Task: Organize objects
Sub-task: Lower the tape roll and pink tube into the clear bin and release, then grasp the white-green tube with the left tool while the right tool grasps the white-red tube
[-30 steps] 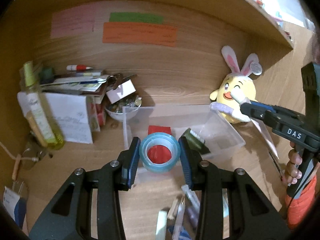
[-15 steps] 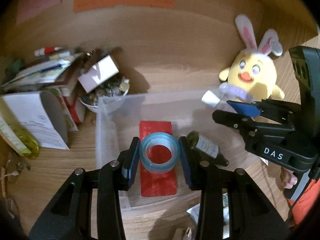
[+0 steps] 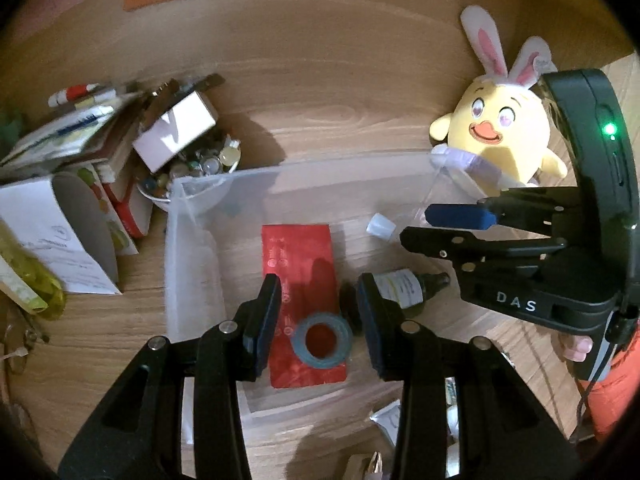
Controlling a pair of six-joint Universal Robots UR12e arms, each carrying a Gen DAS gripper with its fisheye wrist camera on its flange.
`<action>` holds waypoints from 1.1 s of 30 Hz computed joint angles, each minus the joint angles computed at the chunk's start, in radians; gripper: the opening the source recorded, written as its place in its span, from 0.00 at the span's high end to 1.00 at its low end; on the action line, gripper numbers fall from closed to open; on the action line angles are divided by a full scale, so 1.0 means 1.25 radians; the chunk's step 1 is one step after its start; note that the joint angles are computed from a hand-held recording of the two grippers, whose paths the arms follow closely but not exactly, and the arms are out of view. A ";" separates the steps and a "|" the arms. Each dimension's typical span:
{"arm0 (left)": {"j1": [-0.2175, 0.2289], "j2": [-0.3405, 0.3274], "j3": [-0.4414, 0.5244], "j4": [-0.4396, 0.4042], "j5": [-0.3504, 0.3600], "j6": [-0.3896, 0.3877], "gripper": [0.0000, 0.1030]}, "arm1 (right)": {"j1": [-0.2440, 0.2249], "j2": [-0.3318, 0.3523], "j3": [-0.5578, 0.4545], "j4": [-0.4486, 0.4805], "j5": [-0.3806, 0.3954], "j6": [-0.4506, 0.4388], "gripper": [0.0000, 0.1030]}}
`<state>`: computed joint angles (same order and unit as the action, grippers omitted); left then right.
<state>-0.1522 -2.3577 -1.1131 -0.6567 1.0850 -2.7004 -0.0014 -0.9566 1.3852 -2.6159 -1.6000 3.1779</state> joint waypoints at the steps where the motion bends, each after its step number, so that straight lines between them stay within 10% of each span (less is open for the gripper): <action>1: 0.002 0.006 -0.008 0.012 -0.005 -0.002 0.60 | 0.001 -0.006 0.007 -0.011 -0.002 0.003 0.71; 14: 0.035 0.095 -0.158 0.231 -0.042 -0.047 0.10 | 0.037 -0.110 0.169 -0.269 -0.110 0.036 0.21; 24: 0.063 0.146 -0.259 0.300 -0.045 -0.056 0.05 | 0.045 -0.168 0.293 -0.376 -0.138 0.112 0.12; 33: 0.072 0.158 -0.312 0.233 -0.006 -0.013 0.05 | 0.047 -0.173 0.349 -0.313 -0.138 0.174 0.12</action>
